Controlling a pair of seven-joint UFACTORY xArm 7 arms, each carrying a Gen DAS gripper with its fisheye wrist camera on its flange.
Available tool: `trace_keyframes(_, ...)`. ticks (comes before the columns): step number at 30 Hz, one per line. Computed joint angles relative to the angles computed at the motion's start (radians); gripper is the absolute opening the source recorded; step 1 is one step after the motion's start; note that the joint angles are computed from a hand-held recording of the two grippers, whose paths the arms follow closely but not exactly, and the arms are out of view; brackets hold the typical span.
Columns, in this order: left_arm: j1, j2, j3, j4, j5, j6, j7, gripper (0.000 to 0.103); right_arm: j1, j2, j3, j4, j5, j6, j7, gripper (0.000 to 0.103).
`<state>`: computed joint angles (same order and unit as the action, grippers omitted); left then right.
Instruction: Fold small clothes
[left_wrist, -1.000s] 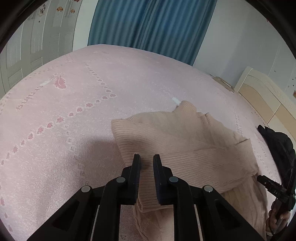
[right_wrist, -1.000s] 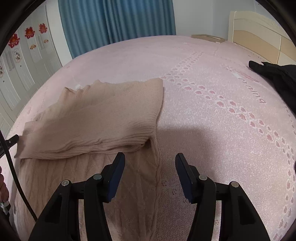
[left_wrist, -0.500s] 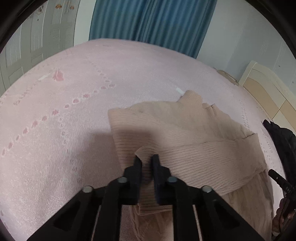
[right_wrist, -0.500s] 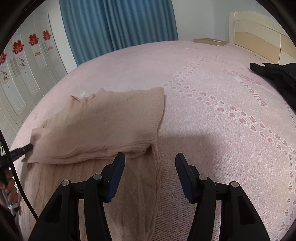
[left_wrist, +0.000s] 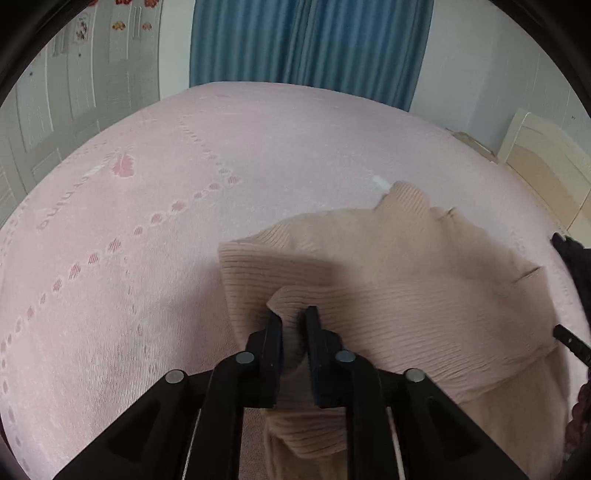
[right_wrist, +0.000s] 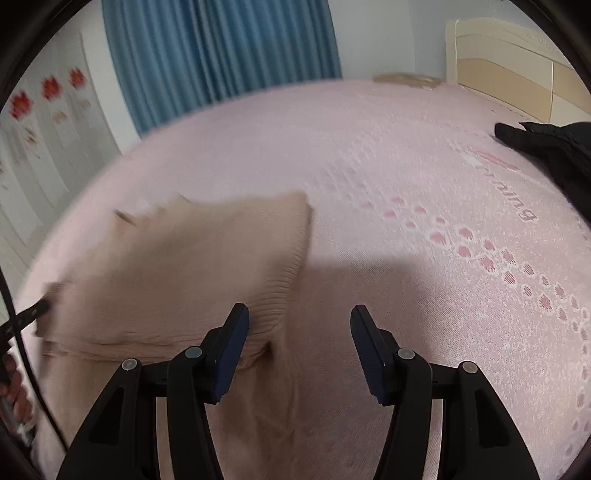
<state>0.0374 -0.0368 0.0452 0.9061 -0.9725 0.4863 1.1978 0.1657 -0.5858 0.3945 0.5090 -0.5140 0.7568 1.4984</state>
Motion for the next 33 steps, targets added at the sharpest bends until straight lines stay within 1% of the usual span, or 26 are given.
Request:
trace_keyframes(1,-0.011,-0.013,0.016,-0.009,-0.030,-0.002,0.029,0.029,0.006,0.025,-0.022,0.001,0.021,-0.011,-0.020,0.056)
trace_keyframes(2,0.019,-0.021,-0.007,-0.010,-0.018,0.013,0.016,0.034,0.008,0.028,-0.031,-0.003,0.028,-0.022,-0.023,0.056)
trace_keyframes(3,0.008,-0.027,0.010,-0.007,0.014,0.026,-0.018,0.040,0.006,0.015,-0.029,-0.006,0.027,-0.022,-0.018,0.056)
trace_keyframes(4,0.010,-0.035,0.014,-0.008,0.024,0.032,-0.037,0.042,0.008,-0.002,-0.025,-0.006,0.030,-0.011,-0.018,0.056)
trace_keyframes(7,0.016,-0.074,0.031,-0.029,0.065,0.062,-0.078,0.043,0.033,-0.085,-0.004,-0.010,0.040,0.045,-0.033,0.056)
trace_keyframes(9,0.021,-0.122,0.045,-0.067,0.098,0.088,-0.113,0.043,0.058,-0.136,-0.002,-0.013,0.065,0.071,-0.058,0.056)
trace_keyframes(11,0.017,-0.187,0.066,-0.119,0.117,0.114,-0.109,0.043,0.081,-0.189,0.018,-0.003,0.103,0.135,-0.065,0.056)
trace_keyframes(13,0.018,-0.271,0.090,-0.176,0.157,0.143,-0.121,0.043,0.094,-0.236,0.058,0.019,0.135,0.219,-0.047,0.056)
trace_keyframes(14,0.025,-0.323,0.107,-0.204,0.194,0.179,-0.138,0.043,0.110,-0.263,0.069,0.028,0.153,0.250,-0.044,0.056)
trace_keyframes(17,0.036,-0.434,0.170,-0.248,0.259,0.297,-0.171,0.042,0.170,-0.318,0.087,0.065,0.214,0.321,-0.073,0.054)
trace_keyframes(18,0.046,-0.473,0.185,-0.263,0.285,0.324,-0.181,0.042,0.180,-0.324,0.104,0.083,0.225,0.347,-0.081,0.053)
trace_keyframes(19,0.063,-0.526,0.194,-0.284,0.322,0.352,-0.200,0.042,0.185,-0.324,0.131,0.117,0.231,0.394,-0.089,0.053)
trace_keyframes(22,0.093,-0.633,0.238,-0.308,0.402,0.429,-0.231,0.042,0.178,-0.301,0.231,0.236,0.228,0.543,-0.096,0.053)
trace_keyframes(24,0.111,-0.684,0.264,-0.314,0.445,0.473,-0.251,0.042,0.194,-0.291,0.252,0.279,0.248,0.577,-0.102,0.053)
trace_keyframes(28,0.141,-0.729,0.317,-0.288,0.516,0.590,-0.277,0.043,0.214,-0.254,0.300,0.356,0.294,0.654,-0.103,0.053)
trace_keyframes(31,0.168,-0.774,0.341,-0.289,0.560,0.641,-0.271,0.043,0.223,-0.246,0.334,0.390,0.316,0.681,-0.073,0.053)
trace_keyframes(33,0.181,-0.797,0.353,-0.290,0.587,0.673,-0.262,0.046,0.227,-0.249,0.356,0.410,0.320,0.700,-0.057,0.053)
